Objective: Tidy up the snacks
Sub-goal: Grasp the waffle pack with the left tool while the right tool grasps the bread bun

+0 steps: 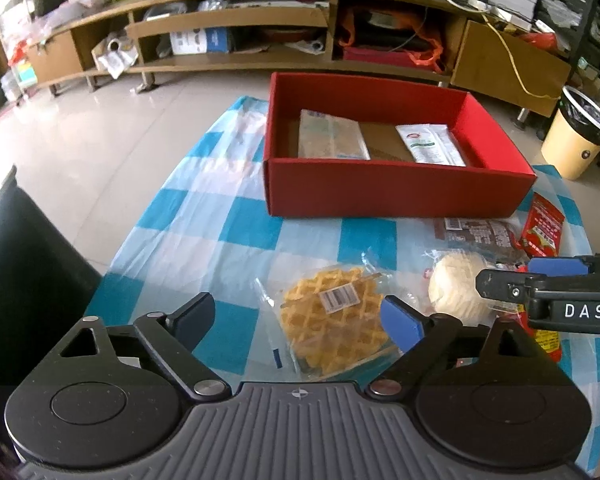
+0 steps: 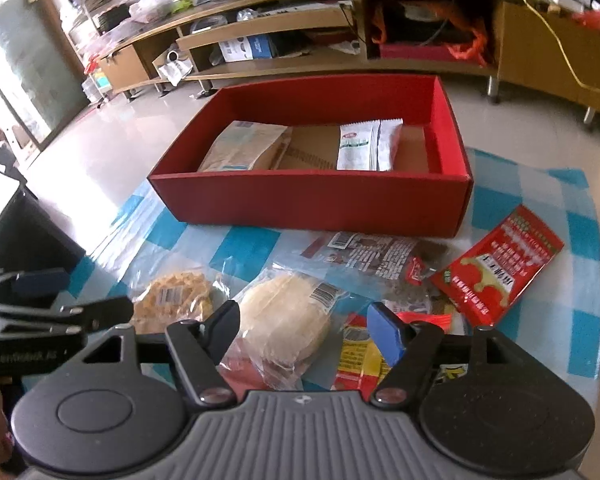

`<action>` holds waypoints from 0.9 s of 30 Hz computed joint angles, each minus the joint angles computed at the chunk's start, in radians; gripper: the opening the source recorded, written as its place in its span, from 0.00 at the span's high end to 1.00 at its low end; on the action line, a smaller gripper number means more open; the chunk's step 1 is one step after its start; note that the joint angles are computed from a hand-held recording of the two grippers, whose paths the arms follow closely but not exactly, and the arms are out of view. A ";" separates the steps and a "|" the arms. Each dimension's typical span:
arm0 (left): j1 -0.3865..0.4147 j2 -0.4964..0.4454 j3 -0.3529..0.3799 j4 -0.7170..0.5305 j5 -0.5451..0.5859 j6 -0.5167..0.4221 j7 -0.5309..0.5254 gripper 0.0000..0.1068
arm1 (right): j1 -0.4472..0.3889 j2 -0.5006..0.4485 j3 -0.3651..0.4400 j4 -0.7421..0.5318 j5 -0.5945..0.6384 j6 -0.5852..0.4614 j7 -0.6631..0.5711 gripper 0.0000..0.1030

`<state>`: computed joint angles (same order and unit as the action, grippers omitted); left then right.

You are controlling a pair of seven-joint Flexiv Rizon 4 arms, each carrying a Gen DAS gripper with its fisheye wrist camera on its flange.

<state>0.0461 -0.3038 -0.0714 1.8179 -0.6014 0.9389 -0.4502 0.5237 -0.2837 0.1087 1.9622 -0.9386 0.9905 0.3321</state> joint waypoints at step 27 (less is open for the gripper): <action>0.021 -0.041 -0.014 -0.068 0.051 -0.077 -0.028 0.09 | 0.024 -0.113 -0.056 -0.037 0.170 0.182 -0.127 0.17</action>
<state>0.0676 -0.3453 -0.0851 1.7496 -0.5499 0.8622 -0.4784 0.5480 -0.3970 0.0526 1.9249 -0.7685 1.1723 0.2046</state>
